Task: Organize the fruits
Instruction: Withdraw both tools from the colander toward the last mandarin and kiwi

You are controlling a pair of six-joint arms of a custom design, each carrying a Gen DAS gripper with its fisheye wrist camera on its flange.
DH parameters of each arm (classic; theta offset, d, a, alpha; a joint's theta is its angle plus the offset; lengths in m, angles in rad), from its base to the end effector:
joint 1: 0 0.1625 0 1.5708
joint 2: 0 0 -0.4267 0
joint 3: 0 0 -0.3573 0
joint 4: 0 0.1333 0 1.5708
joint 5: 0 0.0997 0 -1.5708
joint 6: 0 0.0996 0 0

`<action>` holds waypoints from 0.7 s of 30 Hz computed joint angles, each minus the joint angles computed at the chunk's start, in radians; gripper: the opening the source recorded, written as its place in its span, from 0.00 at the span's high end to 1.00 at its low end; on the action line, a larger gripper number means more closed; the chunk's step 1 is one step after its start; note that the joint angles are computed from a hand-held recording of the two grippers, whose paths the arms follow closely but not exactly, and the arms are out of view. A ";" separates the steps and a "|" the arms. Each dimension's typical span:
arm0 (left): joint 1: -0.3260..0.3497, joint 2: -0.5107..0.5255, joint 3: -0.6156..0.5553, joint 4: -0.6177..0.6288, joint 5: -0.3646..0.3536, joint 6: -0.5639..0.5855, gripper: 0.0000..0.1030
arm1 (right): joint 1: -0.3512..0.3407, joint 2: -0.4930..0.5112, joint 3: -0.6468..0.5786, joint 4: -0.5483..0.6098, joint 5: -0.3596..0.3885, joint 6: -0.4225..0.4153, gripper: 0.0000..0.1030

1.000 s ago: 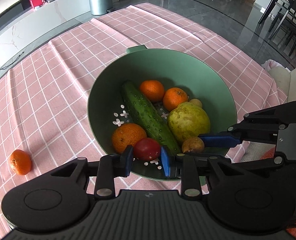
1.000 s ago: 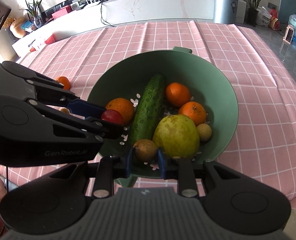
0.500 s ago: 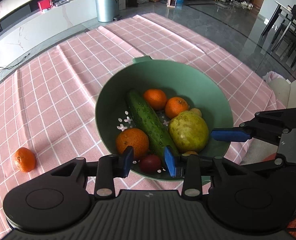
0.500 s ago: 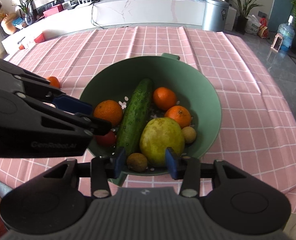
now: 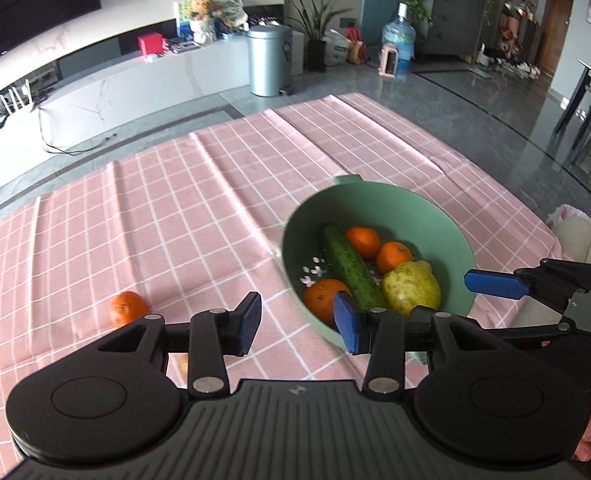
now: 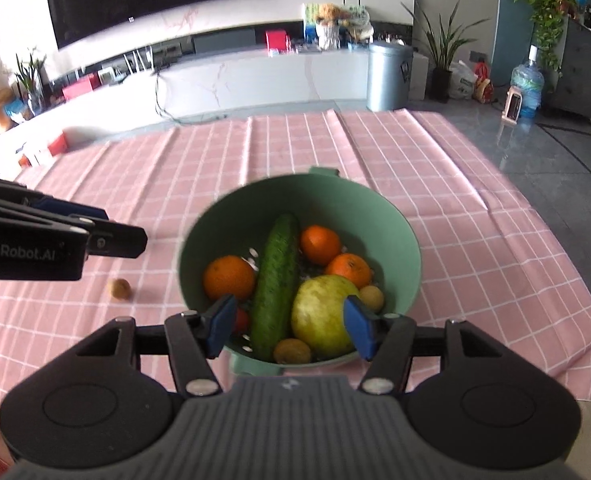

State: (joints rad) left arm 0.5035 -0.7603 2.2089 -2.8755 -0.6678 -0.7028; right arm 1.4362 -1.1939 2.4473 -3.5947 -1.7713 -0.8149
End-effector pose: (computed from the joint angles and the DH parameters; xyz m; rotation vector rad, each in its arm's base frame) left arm -0.2856 -0.3988 0.0266 0.5072 2.2985 -0.7754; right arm 0.0577 -0.4196 0.2192 0.7397 -2.3966 0.7886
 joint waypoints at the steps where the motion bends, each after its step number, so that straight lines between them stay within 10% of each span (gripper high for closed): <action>1: -0.007 -0.007 0.012 0.001 0.013 -0.014 0.51 | 0.001 0.003 0.011 -0.017 0.020 0.000 0.45; 21: -0.028 -0.114 0.295 -0.137 0.131 -0.214 0.51 | 0.026 0.241 0.126 -0.352 0.232 -0.125 0.64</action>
